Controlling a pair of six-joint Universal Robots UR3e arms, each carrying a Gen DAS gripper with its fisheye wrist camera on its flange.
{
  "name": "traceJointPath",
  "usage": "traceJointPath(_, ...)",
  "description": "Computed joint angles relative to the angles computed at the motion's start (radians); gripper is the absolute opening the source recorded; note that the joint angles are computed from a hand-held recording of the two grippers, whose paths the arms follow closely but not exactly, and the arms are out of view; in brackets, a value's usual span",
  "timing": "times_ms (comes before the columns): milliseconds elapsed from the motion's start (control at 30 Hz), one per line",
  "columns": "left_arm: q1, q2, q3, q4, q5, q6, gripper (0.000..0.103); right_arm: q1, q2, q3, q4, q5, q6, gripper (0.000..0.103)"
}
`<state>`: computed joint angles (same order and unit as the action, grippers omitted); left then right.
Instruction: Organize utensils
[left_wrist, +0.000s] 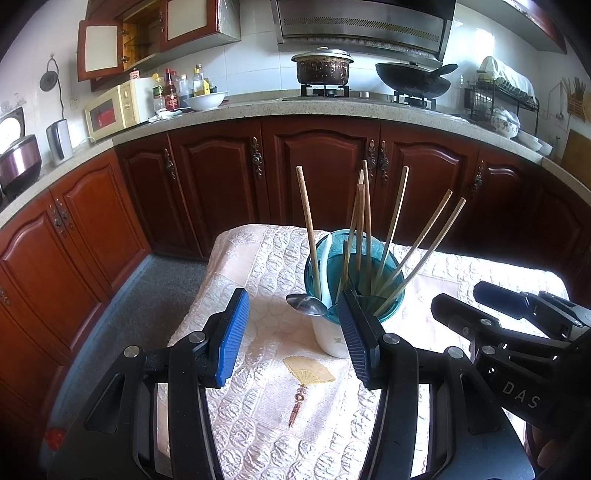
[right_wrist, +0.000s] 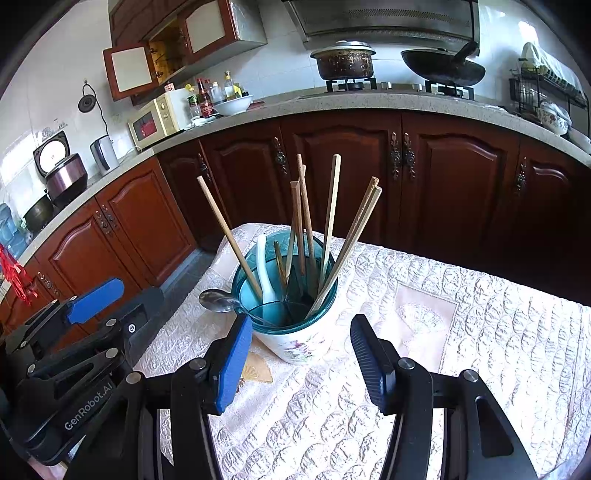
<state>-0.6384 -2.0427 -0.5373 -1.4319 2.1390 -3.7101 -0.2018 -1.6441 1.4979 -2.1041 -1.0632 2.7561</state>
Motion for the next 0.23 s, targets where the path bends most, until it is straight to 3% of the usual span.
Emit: traceJointPath(233,0.006,0.032,-0.100,0.086,-0.023,0.027,0.049,-0.026,-0.007,0.041,-0.008,-0.001,-0.020,0.053)
